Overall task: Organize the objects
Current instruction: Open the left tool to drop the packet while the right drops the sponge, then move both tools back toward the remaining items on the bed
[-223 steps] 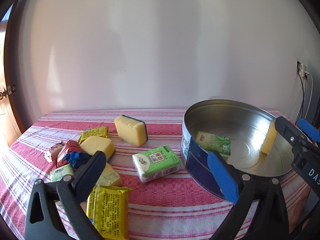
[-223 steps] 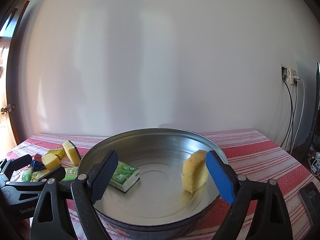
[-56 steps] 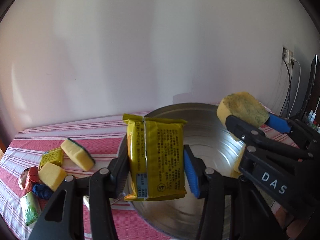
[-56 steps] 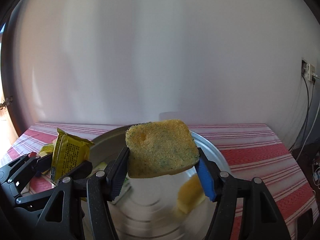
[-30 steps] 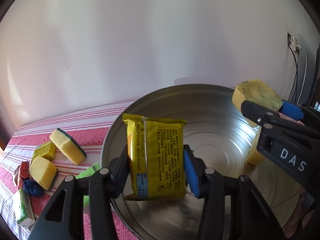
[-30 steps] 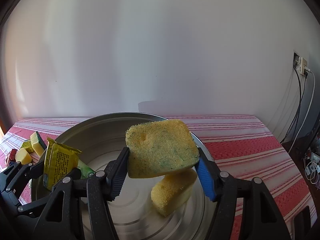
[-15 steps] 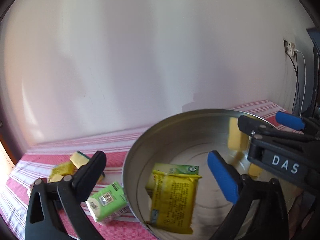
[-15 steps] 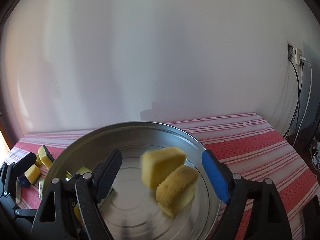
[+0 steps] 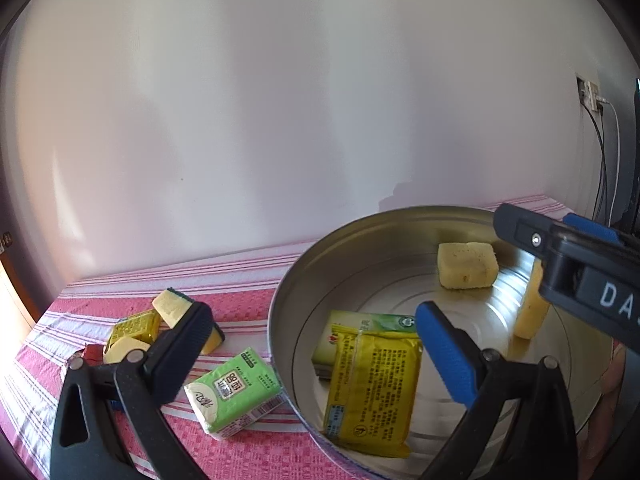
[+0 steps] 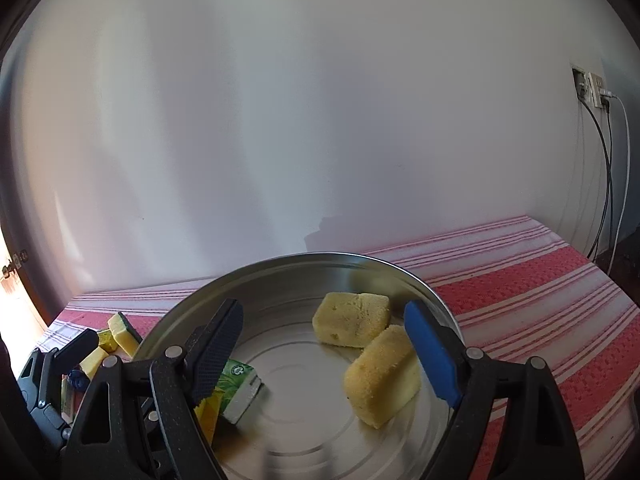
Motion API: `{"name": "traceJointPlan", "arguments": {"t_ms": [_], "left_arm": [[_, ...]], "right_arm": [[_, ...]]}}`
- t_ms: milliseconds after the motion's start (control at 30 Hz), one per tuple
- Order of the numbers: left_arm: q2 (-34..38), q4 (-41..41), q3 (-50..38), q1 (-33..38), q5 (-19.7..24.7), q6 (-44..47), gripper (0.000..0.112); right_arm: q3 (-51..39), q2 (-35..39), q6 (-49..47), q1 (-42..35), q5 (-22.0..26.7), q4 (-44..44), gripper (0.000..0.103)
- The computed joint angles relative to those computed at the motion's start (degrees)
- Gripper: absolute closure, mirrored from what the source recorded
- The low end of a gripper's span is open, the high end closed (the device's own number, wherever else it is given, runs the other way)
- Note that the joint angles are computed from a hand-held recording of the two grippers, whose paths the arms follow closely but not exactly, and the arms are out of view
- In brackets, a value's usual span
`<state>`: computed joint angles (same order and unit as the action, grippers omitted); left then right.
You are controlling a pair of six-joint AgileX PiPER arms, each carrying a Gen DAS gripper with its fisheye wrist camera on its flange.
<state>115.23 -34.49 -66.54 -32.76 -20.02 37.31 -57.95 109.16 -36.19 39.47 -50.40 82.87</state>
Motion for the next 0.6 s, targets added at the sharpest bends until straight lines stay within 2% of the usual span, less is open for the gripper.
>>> {"name": "traceJointPlan", "arguments": {"t_ms": [200, 367, 600], "left_arm": [[0.01, 2.46, -0.04, 1.46, 1.16, -3.2, 0.01], [0.17, 2.82, 0.28, 2.24, 1.22, -4.11, 0.01], [-0.62, 4.59, 2.14, 3.39, 0.3, -6.53, 0.01]], "right_arm": [[-1.25, 1.98, -0.52, 1.84, -3.14, -0.7, 0.018], [-1.53, 3.2, -0.56, 3.89, -8.07, -1.27, 0.018], [-0.95, 4.06, 1.81, 4.44, -10.33, -2.27, 0.018]]}}
